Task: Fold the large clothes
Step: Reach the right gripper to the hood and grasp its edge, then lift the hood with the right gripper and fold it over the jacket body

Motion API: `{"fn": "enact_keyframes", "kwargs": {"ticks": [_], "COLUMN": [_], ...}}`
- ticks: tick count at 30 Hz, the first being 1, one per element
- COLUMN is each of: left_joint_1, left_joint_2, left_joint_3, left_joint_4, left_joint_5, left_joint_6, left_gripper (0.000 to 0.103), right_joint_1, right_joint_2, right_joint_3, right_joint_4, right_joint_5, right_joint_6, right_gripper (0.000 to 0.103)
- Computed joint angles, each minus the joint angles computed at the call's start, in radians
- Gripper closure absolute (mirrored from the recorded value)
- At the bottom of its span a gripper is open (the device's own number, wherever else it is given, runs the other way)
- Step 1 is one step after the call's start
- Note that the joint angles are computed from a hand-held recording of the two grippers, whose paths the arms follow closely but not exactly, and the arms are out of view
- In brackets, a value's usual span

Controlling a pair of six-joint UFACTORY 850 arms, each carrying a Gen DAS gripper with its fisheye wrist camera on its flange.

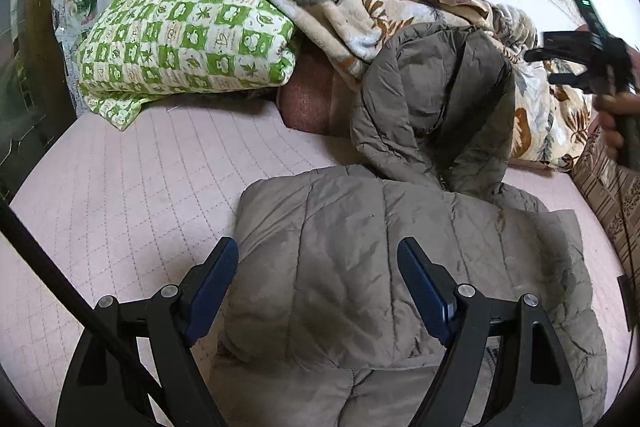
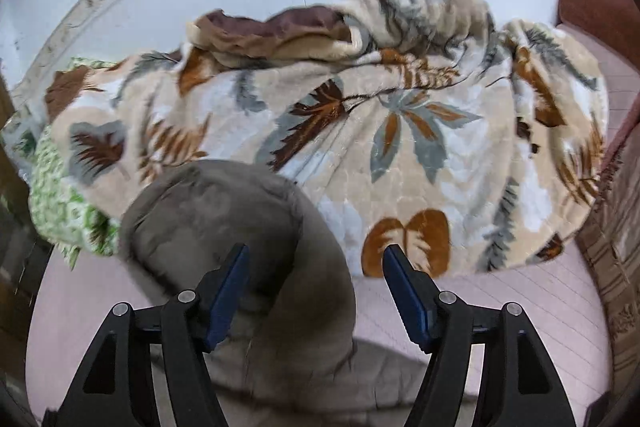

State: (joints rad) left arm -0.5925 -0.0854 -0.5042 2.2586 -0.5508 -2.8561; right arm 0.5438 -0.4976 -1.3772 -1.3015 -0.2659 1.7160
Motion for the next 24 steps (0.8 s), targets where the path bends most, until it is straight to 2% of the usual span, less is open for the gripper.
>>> {"fn": "enact_keyframes", "kwargs": {"ticks": [5,6,7,8,10,13,15,21,24], "left_joint_1": [0.034,0.035,0.035,0.034,0.032,0.026,0.022,0.015,0.028], "left_joint_2": [-0.038,-0.044,-0.050,-0.056,-0.062,-0.053,-0.038,0.037,0.086], "left_joint_3": [-0.019,-0.022,-0.026,-0.030,-0.034,-0.030,-0.022,0.024,0.054], "left_joint_4": [0.053,0.052,0.050,0.044,0.040,0.032,0.034,0.057,0.129], "left_joint_5": [0.023,0.024,0.025,0.026,0.027,0.023,0.020,0.020,0.036], "left_joint_6": [-0.054,-0.051,-0.047,-0.039,-0.029,-0.021,-0.028,-0.076,-0.158], "left_gripper": [0.022,0.022,0.022,0.022,0.022,0.022,0.022,0.022,0.022], "right_joint_1": [-0.009,-0.008,-0.004,0.001,0.020,0.049,0.071,0.172,0.262], "right_joint_2": [-0.137,-0.156,-0.179,-0.196,-0.190,-0.105,-0.017,0.233,0.344], "right_joint_3": [-0.154,-0.174,-0.202,-0.223,-0.207,-0.087,0.027,0.352,0.518], "right_joint_4": [0.088,0.073,0.091,0.122,0.057,-0.159,-0.322,-0.652,-0.710], "right_joint_5": [-0.049,-0.058,-0.080,-0.105,-0.144,-0.145,-0.136,-0.166,-0.245], "right_joint_6": [-0.116,-0.112,-0.150,-0.191,-0.146,0.059,0.232,0.624,0.747], "right_gripper": [0.031,0.044,0.078,0.093,0.094,0.095,0.096,0.096,0.096]}}
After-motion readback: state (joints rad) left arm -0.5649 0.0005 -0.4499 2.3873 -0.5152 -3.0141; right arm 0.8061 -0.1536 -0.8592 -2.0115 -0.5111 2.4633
